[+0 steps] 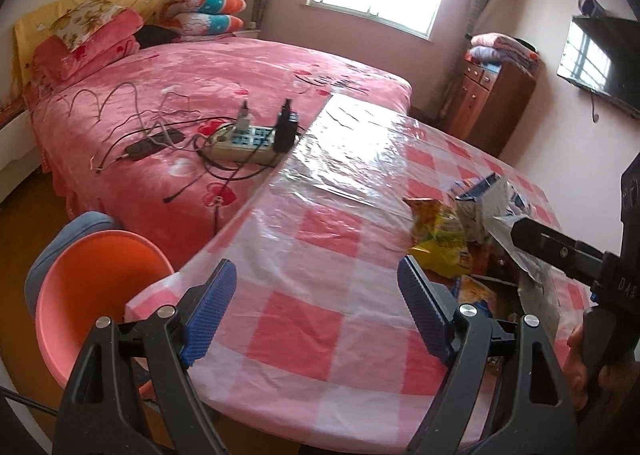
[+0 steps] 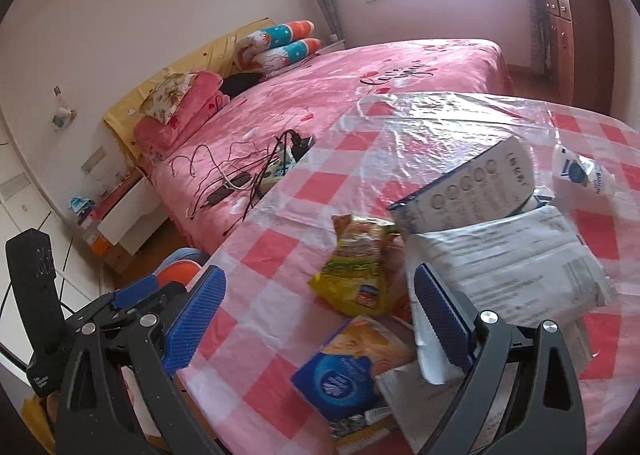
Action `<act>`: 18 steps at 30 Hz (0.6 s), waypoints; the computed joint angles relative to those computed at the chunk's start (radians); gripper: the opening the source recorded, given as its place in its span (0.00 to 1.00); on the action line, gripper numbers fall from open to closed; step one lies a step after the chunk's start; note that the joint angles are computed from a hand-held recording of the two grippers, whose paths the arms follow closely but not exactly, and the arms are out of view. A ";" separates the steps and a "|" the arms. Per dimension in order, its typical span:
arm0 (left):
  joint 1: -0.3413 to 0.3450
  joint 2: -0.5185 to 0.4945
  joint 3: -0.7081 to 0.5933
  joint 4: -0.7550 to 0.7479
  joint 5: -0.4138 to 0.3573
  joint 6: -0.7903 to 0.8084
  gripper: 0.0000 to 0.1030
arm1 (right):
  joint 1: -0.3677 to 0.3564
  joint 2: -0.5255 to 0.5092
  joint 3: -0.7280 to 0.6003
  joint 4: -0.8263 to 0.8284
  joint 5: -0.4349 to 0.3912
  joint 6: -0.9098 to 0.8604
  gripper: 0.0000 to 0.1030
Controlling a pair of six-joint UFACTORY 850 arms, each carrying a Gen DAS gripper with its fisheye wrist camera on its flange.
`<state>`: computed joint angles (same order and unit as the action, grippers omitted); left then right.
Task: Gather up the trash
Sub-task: 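Move both open tools back over the trash on the table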
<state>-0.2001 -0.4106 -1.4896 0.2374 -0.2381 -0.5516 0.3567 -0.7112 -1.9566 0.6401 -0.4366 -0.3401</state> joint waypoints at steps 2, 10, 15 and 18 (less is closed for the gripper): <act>-0.005 -0.004 -0.009 -0.016 -0.005 0.022 0.81 | -0.007 0.012 0.018 0.002 0.012 -0.004 0.91; -0.045 -0.029 -0.051 -0.079 -0.029 0.133 0.81 | -0.061 0.065 0.101 0.077 0.064 -0.026 0.91; -0.064 -0.043 -0.077 -0.179 -0.041 0.261 0.81 | -0.099 0.085 0.135 0.125 0.081 -0.032 0.91; -0.076 -0.051 -0.096 -0.228 -0.048 0.320 0.81 | -0.120 0.096 0.156 0.158 0.087 -0.048 0.91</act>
